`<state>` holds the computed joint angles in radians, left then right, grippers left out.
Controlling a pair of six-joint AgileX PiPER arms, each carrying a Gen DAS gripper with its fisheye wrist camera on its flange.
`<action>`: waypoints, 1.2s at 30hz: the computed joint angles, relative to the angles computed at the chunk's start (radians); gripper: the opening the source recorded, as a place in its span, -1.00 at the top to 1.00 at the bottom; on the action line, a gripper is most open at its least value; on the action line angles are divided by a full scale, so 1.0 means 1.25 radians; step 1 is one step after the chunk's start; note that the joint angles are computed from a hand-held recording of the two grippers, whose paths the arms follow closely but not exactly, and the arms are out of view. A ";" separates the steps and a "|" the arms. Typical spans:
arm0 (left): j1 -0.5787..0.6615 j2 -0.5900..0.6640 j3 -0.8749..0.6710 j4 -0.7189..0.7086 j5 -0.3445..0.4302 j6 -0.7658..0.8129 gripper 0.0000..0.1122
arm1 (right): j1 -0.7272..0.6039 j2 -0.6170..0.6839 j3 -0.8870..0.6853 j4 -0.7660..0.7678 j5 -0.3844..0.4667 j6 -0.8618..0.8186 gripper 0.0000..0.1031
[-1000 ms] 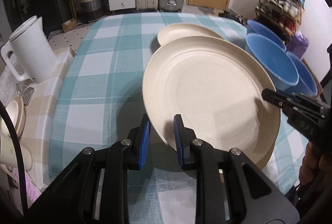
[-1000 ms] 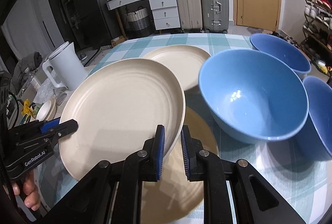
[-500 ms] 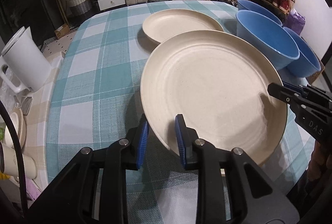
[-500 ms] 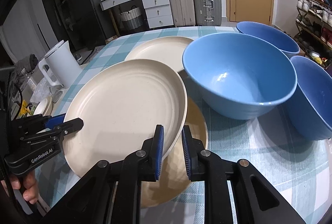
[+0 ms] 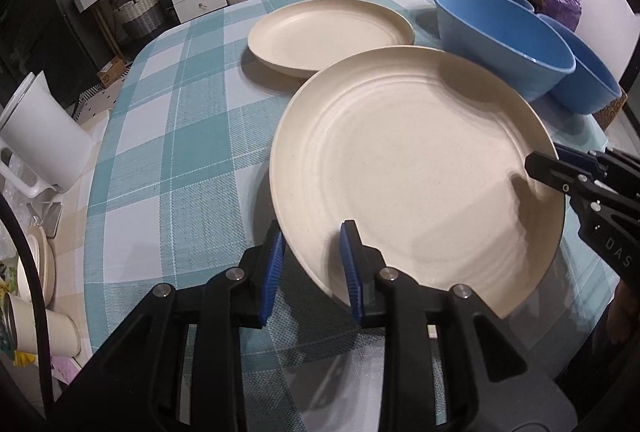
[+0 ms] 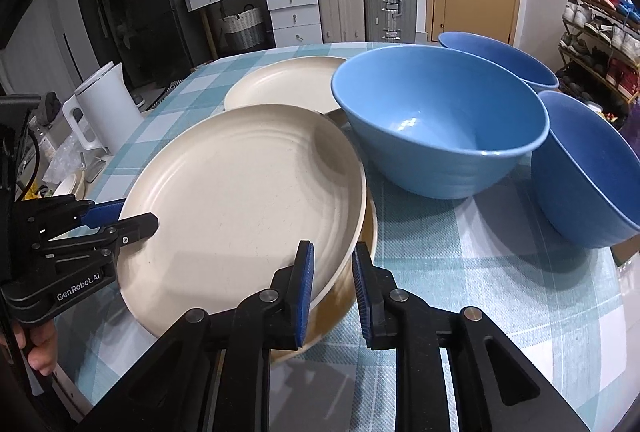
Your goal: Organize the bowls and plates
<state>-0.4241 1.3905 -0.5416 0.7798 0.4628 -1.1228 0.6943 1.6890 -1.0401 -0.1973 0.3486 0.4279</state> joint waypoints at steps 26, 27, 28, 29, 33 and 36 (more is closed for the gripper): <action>0.013 0.027 0.007 0.025 -0.018 -0.022 0.27 | 0.021 -0.001 0.011 -0.113 0.008 0.084 0.29; 0.020 0.015 0.011 0.024 -0.025 -0.022 0.11 | 0.020 -0.007 0.014 -0.105 0.005 0.072 0.17; 0.023 0.004 0.014 0.021 -0.028 -0.024 0.04 | 0.019 -0.015 0.013 -0.096 0.005 0.058 0.05; 0.033 -0.014 0.018 0.015 -0.035 -0.023 -0.06 | 0.018 -0.024 0.016 -0.082 0.001 0.039 0.02; 0.064 -0.082 0.028 -0.030 -0.049 0.019 -0.43 | 0.016 -0.059 0.011 -0.032 0.000 -0.047 -0.46; 0.069 -0.137 0.031 -0.027 -0.032 0.004 -0.51 | 0.006 -0.083 -0.006 0.050 -0.001 -0.155 -0.70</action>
<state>-0.3380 1.2196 -0.5026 0.7465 0.4227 -1.1180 0.7019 1.5851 -1.0475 -0.1351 0.3479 0.2342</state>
